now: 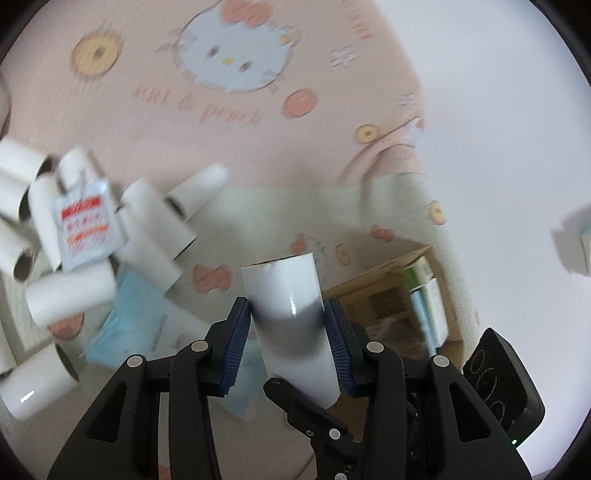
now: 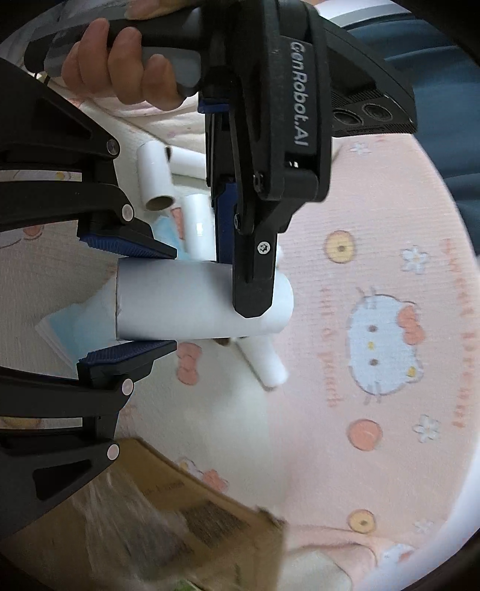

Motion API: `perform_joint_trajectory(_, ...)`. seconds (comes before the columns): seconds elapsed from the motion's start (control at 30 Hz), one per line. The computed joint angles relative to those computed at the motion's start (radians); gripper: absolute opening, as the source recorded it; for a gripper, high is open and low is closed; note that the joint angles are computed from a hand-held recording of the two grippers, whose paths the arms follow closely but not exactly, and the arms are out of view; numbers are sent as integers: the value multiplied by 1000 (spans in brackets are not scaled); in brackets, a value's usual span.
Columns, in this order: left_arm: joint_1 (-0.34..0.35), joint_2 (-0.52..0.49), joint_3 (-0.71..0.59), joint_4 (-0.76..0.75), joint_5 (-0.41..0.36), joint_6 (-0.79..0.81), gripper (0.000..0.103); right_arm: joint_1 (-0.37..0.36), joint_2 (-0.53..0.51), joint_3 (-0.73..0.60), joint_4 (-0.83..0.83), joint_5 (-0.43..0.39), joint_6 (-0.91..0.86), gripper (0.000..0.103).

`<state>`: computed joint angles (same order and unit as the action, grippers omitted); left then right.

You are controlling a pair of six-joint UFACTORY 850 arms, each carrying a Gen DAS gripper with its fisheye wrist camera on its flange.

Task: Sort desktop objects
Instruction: 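Carry the white tube with the right tool to the cardboard box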

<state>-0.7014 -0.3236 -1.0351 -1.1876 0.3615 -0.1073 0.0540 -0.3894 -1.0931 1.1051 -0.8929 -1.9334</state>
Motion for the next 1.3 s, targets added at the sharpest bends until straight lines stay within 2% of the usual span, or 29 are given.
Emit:
perform_joint_trajectory(0.17,-20,-18,-107,-130,45,237,45,-23,28,-44,37,-5,-16,40)
perform_joint_trajectory(0.37,-27,-76,-249,-128,35,326,45,-71,46,-118,35,-5,22,40)
perform_joint_trajectory(0.5,-39,-156,-389,-182,25,454,45,-110,26,-181,24,-16,31,42)
perform_joint_trajectory(0.77,-62,-312,-632,-467,19,856,44,-176,-113,-390,-102,-150,216,43)
perform_joint_trajectory(0.9,-47,-365,-701,-592,-24,960,43,-176,-183,-481,-176,-190,330,43)
perform_joint_trajectory(1.13,-27,-442,-793,-802,-33,1186,42,-154,-290,-628,-290,-209,446,43)
perform_joint_trajectory(1.3,0,-465,-799,-837,-97,1194,40,-141,-372,-734,-345,-259,550,43)
